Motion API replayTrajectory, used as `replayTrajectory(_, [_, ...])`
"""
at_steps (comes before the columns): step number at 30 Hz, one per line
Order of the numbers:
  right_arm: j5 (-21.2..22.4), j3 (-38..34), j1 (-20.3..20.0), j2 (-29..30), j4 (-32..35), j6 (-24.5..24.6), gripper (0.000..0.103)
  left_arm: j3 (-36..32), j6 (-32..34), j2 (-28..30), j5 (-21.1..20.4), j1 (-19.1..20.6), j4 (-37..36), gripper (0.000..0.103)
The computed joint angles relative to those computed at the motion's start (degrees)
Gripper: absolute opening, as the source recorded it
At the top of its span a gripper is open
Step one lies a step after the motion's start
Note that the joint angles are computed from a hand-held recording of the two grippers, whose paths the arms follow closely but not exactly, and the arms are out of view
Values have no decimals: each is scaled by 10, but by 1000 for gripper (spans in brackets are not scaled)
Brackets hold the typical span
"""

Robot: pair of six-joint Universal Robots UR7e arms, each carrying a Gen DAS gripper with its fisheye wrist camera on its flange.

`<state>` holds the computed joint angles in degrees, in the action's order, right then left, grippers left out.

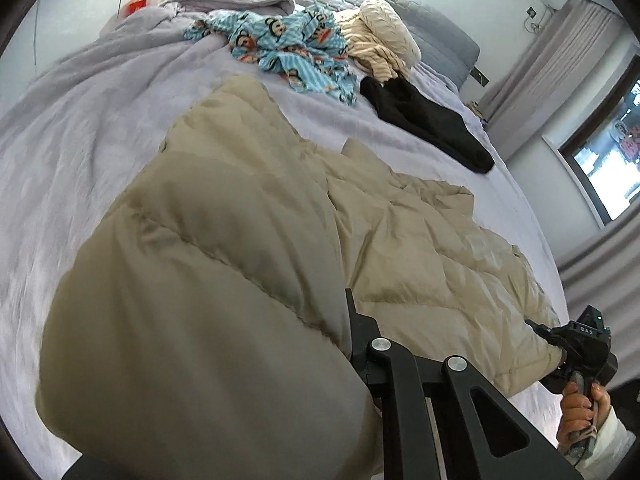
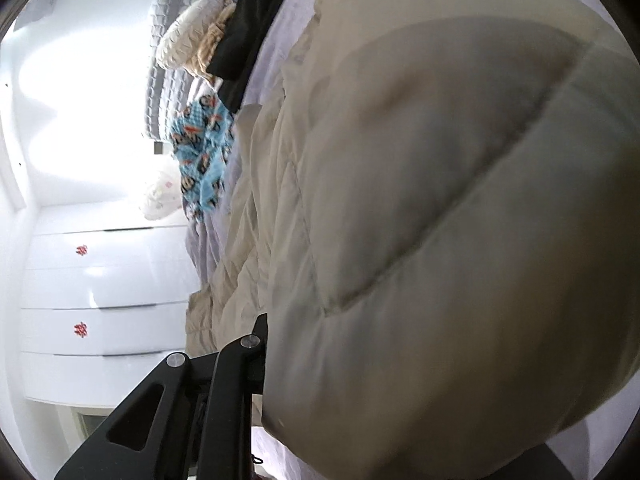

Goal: Fold large clothes

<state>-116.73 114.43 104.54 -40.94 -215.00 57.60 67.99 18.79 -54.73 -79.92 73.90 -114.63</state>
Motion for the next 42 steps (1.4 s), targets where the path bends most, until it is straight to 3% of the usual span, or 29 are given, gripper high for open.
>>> replayTrajectory(7, [2,60,40,14,-34,69,22,127,-27,-123,33,18,43,18])
replayTrajectory(10, [-4,94,57,9,-37,96,23,161,-50,-154,58,25,62,18])
replayTrajectory(14, [4,114,56,9,-26,134,30,173,-79,-167,87,28,71,28])
replayTrajectory(18, [-14,110,66,-38,78,135,44,160,-71,-184,103,25,95,28])
replayTrajectory(20, [-24,103,72,-59,139,130,45,153,-69,-193,115,22,108,28])
replayTrajectory(25, [-47,105,101,-67,186,170,48,155,-78,-211,170,7,120,28])
replayTrajectory(28, [-69,92,129,-80,248,189,48,159,-88,-223,201,-2,115,28])
replayTrajectory(32, [-78,66,154,-98,328,168,44,179,-100,-244,248,-15,70,28])
replayTrajectory(35, [-64,28,156,-91,362,117,27,171,-109,-248,243,-16,56,28])
replayTrajectory(39, [-83,-13,181,-86,445,97,27,162,-84,-222,238,-11,57,28])
replayTrajectory(42, [-86,-62,170,-65,492,73,27,170,-66,-193,281,-6,63,28])
